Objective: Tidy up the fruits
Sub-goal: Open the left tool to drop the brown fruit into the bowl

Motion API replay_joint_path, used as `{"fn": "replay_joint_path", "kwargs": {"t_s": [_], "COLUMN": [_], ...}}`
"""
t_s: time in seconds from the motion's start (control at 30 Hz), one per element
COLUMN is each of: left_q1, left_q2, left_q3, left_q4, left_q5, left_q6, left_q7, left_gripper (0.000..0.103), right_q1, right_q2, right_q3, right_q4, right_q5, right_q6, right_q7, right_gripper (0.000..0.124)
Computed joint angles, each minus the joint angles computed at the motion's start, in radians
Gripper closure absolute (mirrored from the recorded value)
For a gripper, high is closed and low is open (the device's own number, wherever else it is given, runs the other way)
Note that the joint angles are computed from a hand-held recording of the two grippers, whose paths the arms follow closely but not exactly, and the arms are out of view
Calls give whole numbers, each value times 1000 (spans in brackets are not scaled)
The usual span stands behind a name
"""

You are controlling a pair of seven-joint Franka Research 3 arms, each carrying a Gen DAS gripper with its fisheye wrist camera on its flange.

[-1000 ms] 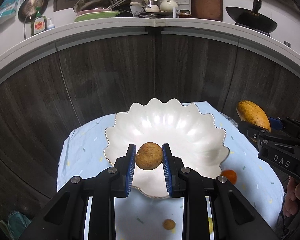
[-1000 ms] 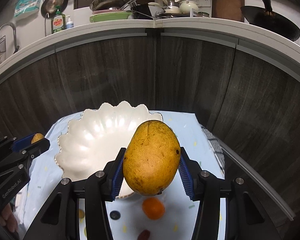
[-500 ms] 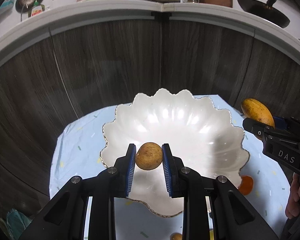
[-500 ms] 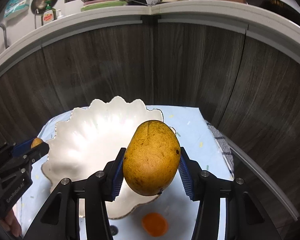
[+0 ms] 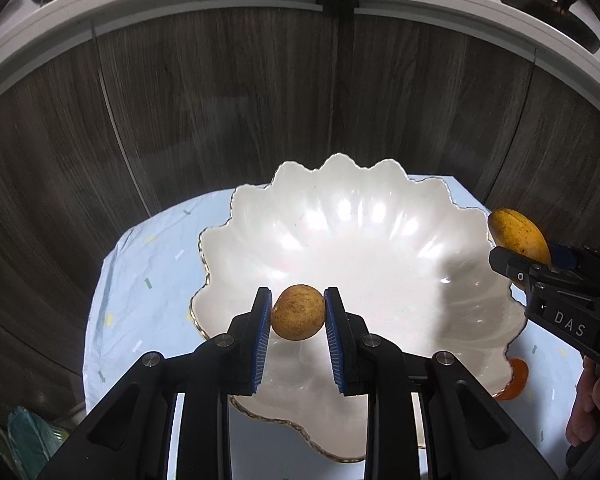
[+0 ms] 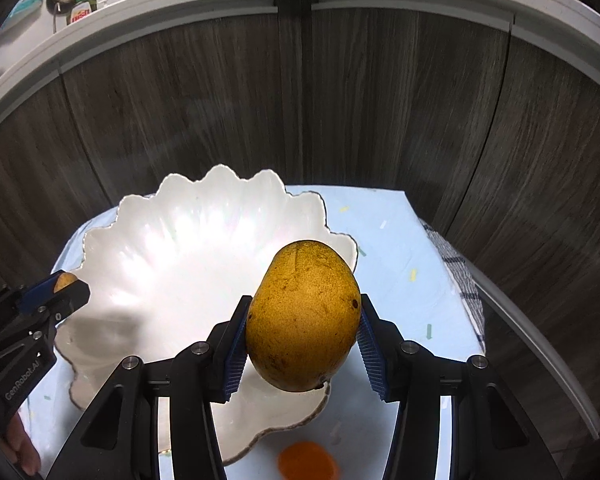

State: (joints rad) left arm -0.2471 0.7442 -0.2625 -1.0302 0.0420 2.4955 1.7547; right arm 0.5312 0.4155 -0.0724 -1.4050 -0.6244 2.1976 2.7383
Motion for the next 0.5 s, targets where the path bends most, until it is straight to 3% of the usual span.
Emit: {"fn": "replay_joint_path", "kwargs": {"t_s": [0.07,0.17,0.23,0.3,0.37,0.5], "left_q1": [-5,-9,-10,-16,-13,-14], "left_q2": [8,7,2,1,-3,-24], "left_q3": [5,14,17,27,27,37], "left_q4": [12,11,0,-1,-7,-37], "left_q5": [4,15,24,40,43,64], "left_q6": [-10,0,15,16,18,43], "left_q7": [-7,-19,-21,-30,-41,-62], "left_gripper": [72,54,52,43,36,24], "right_q1": [-3,-6,-7,-1,13,20], "right_q2": [4,18,21,22,17,9], "right_q3": [2,4,3,-3,-13,-10], "right_q4": [4,24,29,31,31,35], "right_q5": [10,29,43,40,11,-20], "right_q6": [-3,-26,-36,-46,-60,-78], "right_q7": [-7,-26,-28,-14,13,24], "right_gripper": [73,73,73,68,51,47]}}
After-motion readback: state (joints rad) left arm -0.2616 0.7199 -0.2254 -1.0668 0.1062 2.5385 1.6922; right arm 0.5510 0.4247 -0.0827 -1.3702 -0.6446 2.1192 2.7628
